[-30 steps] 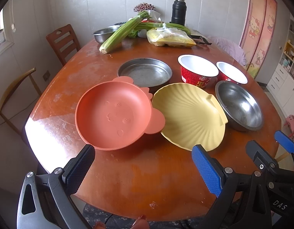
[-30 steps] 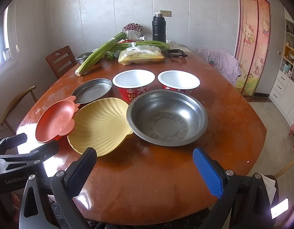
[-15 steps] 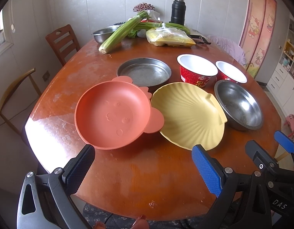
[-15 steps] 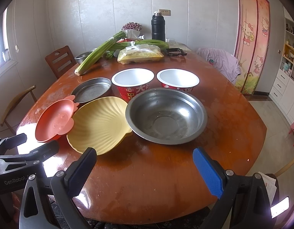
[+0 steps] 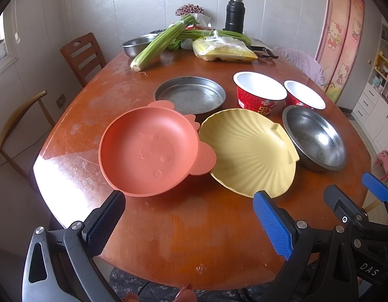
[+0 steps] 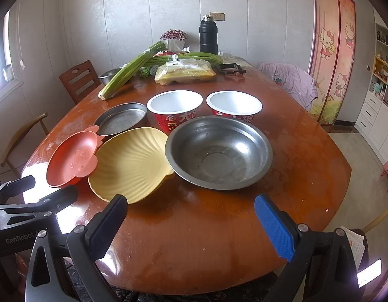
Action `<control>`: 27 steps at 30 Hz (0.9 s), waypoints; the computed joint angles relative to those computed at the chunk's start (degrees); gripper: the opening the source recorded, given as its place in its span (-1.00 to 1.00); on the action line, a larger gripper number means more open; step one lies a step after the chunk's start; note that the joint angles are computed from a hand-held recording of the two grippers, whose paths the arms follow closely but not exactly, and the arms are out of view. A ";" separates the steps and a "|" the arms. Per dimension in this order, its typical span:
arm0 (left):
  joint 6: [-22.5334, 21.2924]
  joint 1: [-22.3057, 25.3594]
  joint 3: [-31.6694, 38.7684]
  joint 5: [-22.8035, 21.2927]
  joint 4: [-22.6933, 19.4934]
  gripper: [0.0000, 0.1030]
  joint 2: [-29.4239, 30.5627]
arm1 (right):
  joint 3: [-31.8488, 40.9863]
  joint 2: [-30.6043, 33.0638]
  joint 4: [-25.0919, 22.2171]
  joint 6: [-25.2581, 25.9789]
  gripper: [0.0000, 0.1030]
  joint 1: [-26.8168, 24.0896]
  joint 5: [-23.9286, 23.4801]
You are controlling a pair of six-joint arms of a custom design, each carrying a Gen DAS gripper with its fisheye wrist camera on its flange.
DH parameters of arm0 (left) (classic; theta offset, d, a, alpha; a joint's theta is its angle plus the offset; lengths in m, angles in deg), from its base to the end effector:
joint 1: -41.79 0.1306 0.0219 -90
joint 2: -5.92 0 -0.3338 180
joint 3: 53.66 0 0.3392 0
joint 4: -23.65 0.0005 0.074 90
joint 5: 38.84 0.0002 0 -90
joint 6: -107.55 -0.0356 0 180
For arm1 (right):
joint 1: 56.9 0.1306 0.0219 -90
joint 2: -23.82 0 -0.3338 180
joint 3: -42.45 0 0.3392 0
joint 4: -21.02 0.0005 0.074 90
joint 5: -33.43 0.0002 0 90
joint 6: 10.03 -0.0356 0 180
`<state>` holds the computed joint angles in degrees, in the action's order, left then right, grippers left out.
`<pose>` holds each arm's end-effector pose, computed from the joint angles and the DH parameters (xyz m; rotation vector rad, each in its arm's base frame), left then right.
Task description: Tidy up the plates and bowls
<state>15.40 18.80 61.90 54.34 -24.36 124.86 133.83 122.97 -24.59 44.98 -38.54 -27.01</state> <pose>0.5424 -0.2328 0.3170 0.5631 2.4146 -0.2248 0.4551 0.1320 0.3299 0.5414 2.2896 -0.2044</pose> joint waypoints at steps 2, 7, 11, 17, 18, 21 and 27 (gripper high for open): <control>-0.04 0.03 -0.12 0.06 0.08 0.96 -0.10 | 0.01 0.00 -0.02 0.03 0.97 0.05 0.08; -0.03 0.11 -0.12 0.05 0.01 0.96 -0.17 | 0.13 0.11 -0.15 -0.04 0.97 0.08 0.00; -0.08 0.13 -0.04 0.02 -0.08 0.96 -0.16 | 0.27 0.26 -0.08 -0.03 0.97 0.05 -0.11; -0.14 0.27 0.25 0.08 -0.21 0.96 -0.10 | 0.41 0.41 -0.03 -0.05 0.97 0.12 -0.19; -0.11 0.35 0.30 0.11 -0.25 0.96 -0.08 | 0.50 0.47 0.04 -0.01 0.97 0.12 -0.31; 0.04 0.62 0.64 0.36 -0.43 0.96 0.11 | 0.64 0.50 0.24 0.35 0.97 0.15 -0.41; 0.61 1.36 1.46 0.54 -0.69 0.96 0.69 | 1.91 1.50 0.89 2.41 0.97 0.07 -1.58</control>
<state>16.01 20.17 63.36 54.88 -25.05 125.55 135.74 124.47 -23.71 47.39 -38.47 -28.60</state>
